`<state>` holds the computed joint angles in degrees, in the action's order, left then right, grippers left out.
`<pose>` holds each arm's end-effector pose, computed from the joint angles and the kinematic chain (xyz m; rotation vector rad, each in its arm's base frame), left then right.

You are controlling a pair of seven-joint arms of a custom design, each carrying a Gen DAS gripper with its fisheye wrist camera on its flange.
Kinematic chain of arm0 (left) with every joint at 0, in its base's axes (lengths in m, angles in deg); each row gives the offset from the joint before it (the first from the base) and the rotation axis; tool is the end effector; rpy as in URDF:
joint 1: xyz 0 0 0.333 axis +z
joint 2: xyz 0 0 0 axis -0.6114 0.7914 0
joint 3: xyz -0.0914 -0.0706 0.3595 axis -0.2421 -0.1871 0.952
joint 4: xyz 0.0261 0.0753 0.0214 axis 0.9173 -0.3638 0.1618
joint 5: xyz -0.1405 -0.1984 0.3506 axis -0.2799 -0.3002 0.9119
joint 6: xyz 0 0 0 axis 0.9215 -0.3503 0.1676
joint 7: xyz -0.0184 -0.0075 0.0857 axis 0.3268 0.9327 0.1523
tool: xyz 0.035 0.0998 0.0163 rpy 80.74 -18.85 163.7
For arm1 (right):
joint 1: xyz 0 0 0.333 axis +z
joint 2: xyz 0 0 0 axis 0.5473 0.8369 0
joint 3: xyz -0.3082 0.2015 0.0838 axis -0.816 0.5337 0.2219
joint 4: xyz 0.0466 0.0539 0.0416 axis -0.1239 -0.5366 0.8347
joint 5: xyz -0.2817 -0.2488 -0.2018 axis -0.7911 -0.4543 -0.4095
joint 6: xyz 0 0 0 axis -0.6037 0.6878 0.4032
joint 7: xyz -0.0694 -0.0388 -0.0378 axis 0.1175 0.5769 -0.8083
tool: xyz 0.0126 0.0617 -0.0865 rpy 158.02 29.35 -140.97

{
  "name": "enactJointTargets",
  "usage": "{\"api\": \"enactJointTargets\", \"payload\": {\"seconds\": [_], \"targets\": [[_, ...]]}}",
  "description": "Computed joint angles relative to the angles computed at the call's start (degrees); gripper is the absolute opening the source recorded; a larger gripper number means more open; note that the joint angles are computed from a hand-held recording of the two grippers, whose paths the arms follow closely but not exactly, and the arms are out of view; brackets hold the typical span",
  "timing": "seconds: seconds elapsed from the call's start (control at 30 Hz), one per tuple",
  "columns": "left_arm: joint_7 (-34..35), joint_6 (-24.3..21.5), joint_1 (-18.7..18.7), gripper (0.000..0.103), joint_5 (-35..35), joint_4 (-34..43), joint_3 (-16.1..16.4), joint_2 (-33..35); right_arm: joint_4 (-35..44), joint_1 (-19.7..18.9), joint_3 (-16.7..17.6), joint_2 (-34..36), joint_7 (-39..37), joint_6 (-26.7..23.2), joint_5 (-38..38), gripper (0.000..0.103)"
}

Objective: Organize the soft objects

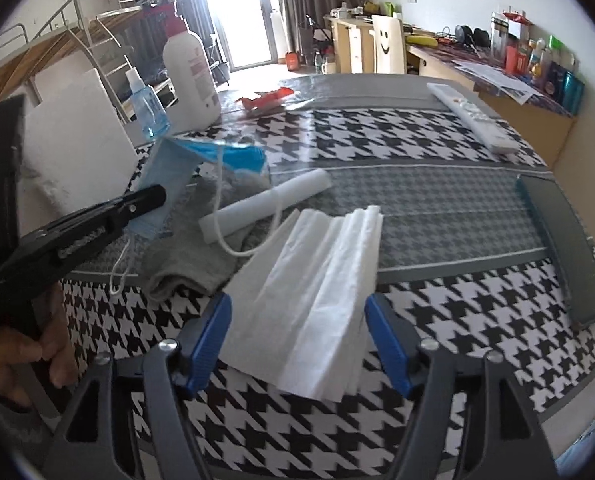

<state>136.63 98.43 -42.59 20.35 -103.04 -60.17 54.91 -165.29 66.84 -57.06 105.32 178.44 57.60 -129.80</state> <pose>0.6891 -0.3827 0.3885 -1.4006 2.2820 -1.1236 0.6268 0.4528 0.4145 -1.6020 2.0206 -0.5586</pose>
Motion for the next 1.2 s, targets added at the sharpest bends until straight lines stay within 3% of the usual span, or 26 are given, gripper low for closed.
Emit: {"api": "enactJointTargets", "payload": {"seconds": [0.2, 0.3, 0.5, 0.53, 0.63, 0.7, 0.8, 0.97, 1.2], "targets": [[-3.3, 6.5, -1.5, 0.002, 3.2, -3.2, 3.2, -2.6, 4.1, 0.6, 0.3, 2.7, -2.2, -3.3, 2.1, 0.074], [-5.0, 8.6, -0.3, 0.002, 5.2, -4.5, 2.5, -3.5, 6.7, 1.1, 0.3, 4.2, -3.7, -7.1, 3.2, 0.074], [-10.7, 14.3, -4.1, 0.002, 9.2, -7.8, 9.1, -7.4, 9.0, 2.0, -0.2, 5.5, -4.9, -10.5, 3.3, 0.072], [-11.6, 14.9, -5.1, 0.002, 9.7, -8.0, 10.4, -7.9, 9.1, 2.2, -0.4, 5.5, -4.8, -10.9, 3.1, 0.070], [-13.6, 16.4, -5.8, 0.002, 11.8, -8.8, 12.1, -8.8, 9.2, 2.5, -0.6, 5.4, -4.4, -11.8, 2.6, 0.050], [-14.7, 16.6, -5.6, 0.002, 13.5, -8.9, 12.1, -9.0, 9.1, 2.4, -0.6, 5.2, -4.3, -11.9, 2.5, 0.031], [-16.6, 17.2, -7.3, 0.002, 15.0, -9.1, 14.5, -9.5, 8.8, 2.1, -0.4, 5.1, -5.1, -11.4, 2.2, 0.014], [-18.8, 17.5, -7.9, 0.002, 17.0, -9.5, 15.8, -10.0, 5.0, 1.2, -0.5, 2.8, -3.6, -6.2, 1.6, 0.011], [-20.7, 19.6, -8.0, 0.002, 18.4, -10.7, 17.3, -11.3, 0.5, 2.2, -1.8, -1.7, 3.6, -1.9, -5.3, 0.011]]}}
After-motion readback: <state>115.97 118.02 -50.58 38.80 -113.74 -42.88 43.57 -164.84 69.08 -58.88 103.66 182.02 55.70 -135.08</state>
